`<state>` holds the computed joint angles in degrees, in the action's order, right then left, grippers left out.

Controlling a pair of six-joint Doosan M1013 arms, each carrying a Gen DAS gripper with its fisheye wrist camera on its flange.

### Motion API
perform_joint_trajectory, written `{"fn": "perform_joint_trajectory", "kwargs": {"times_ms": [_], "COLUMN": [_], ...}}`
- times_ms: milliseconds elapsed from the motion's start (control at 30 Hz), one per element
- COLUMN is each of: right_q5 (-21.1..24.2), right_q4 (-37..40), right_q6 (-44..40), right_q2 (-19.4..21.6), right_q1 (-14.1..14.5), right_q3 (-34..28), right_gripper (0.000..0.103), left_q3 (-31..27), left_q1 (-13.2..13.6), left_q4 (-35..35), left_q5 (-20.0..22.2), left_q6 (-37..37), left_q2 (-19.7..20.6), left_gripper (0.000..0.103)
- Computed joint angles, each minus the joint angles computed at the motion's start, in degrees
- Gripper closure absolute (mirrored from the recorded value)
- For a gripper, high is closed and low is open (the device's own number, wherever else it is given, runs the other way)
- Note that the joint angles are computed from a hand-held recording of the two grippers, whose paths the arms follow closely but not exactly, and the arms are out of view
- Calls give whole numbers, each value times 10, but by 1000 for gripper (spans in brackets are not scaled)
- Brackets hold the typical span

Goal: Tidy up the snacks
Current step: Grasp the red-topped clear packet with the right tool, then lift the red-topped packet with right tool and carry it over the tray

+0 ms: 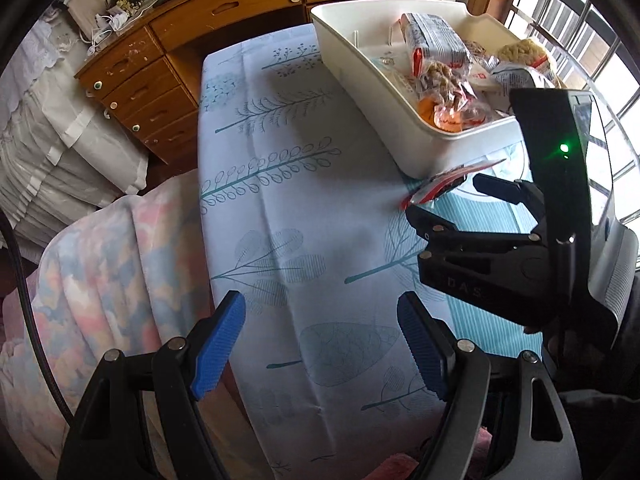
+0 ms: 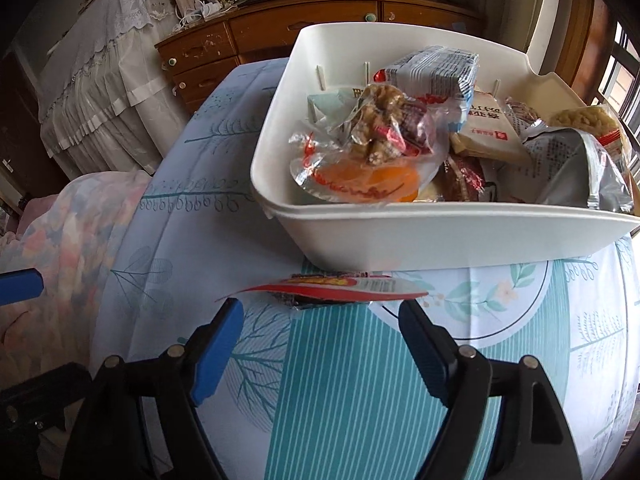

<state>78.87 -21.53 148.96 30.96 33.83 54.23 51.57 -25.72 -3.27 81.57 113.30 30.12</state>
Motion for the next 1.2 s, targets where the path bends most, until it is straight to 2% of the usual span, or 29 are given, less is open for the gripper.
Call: {"fn": "perform_joint_trajectory", "kwargs": {"times_ms": [300,533,800,1200], "right_q5": [4,4,4,-20], "right_q4": [-43,-61,-72,-91], "right_q6": [12,23,42,51], "right_q2": [11,13,-5,-44], "right_q1": [4,7,13,20], "right_q3": [-1,-4,19,49], "right_gripper": [24,34,42,44], "left_q3": [12,6,7,5], "left_q1": [3,5,2,-11], "left_q4": [21,18,20,42], "left_q5": [-36,-46,-53,-62], "left_q6": [18,14,7,-52], "left_q2": [-5,-1,-3,-15], "left_gripper": [26,26,26,26]}}
